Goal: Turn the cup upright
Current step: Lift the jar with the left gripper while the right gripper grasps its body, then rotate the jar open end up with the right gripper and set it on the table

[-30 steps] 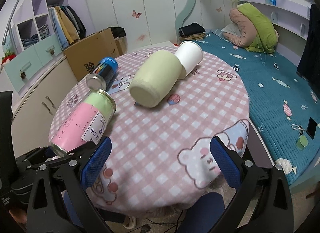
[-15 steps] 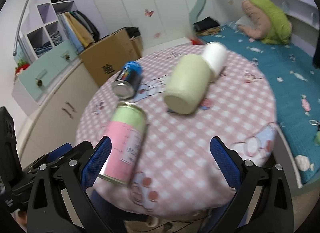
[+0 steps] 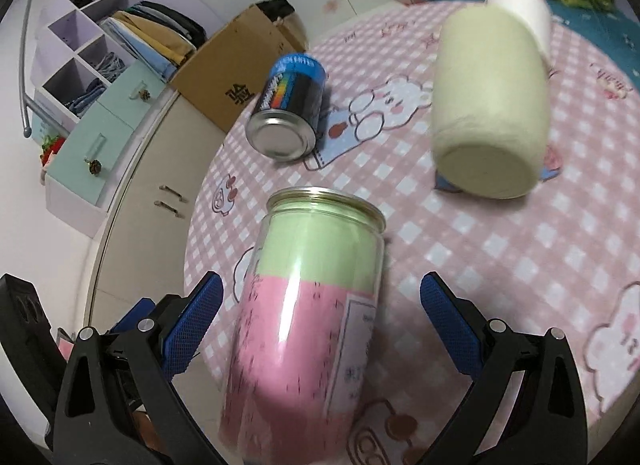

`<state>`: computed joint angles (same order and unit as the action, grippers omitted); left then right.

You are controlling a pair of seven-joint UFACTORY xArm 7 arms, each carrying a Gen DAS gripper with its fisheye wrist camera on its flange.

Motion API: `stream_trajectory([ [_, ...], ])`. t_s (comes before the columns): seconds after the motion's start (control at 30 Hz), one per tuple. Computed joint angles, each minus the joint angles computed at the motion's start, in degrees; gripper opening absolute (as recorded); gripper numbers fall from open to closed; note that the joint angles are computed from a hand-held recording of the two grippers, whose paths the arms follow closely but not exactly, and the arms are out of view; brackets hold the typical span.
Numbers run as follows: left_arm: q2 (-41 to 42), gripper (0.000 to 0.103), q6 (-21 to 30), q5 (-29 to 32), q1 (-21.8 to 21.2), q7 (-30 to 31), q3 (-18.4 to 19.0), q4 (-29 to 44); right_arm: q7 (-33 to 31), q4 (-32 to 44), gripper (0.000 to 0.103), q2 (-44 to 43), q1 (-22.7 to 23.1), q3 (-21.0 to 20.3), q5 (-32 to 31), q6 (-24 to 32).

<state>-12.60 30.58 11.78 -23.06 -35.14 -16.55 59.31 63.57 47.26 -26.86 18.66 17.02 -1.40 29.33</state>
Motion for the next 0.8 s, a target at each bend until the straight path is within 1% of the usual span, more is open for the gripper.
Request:
stream_trajectory([
  [0.1, 0.6, 0.091, -0.1, -0.6, 0.0, 0.6, 0.4, 0.4, -2.2, 0.9, 0.095, 1.8, 0.8, -1.2, 0.7, -0.7],
  [0.13, 0.9, 0.091, -0.4, -0.8, 0.0, 0.8, 0.5, 0.6, -2.7, 0.8, 0.094, 2.2, 1.0, -1.3, 0.9, -1.3],
  [0.17, 1.0, 0.091, -0.7, -1.2, -0.1, 1.1, 0.7, 0.7, -4.0, 0.7, 0.090, 2.7, 1.7, -2.0, 1.7, -2.2],
  [0.2, 1.3, 0.091, -0.7, -1.8, -0.3, 1.6, 0.9, 1.0, -4.8, 0.8, 0.079, 2.9, 2.0, -2.4, 2.2, -2.3],
  [0.23, 1.6, 0.091, -0.7, -2.2, -0.4, 2.0, 1.0, 1.3, -5.3, 1.0, 0.072, 3.2, 1.9, -2.5, 2.2, -2.1],
  [0.33, 2.0, 0.091, -0.9, -1.9, -0.4, 2.0, 0.8, 2.1, -6.5, 1.2, 0.071, 3.4, 1.4, -2.2, 1.6, -2.1],
  [0.4, 2.2, 0.091, -1.6, -2.3, -0.6, 2.2, 0.9, 2.2, -5.5, 2.2, 0.071, 3.2, -0.6, -0.3, -1.8, -0.6],
  [0.47, 2.5, 0.091, -2.0, -2.6, -0.7, 2.2, 1.0, 2.7, -3.6, 4.7, 0.071, 2.6, -3.6, 2.8, -8.1, 2.9],
  [0.53, 2.7, 0.091, -2.2, -2.6, -0.7, 2.1, 1.0, 3.2, -2.5, 6.5, 0.071, 2.5, -5.3, 4.5, -12.8, 4.8],
  [0.67, 2.7, 0.091, -2.8, -2.7, -0.7, 1.5, 1.0, 3.6, -1.4, 9.8, 0.071, 3.1, -7.4, 7.2, -21.1, 8.4],
  [0.8, 2.6, 0.091, -3.1, -1.0, -0.2, -0.1, 0.6, 3.7, 1.1, 11.6, 0.070, 4.1, -8.4, 9.4, -28.7, 11.5],
])
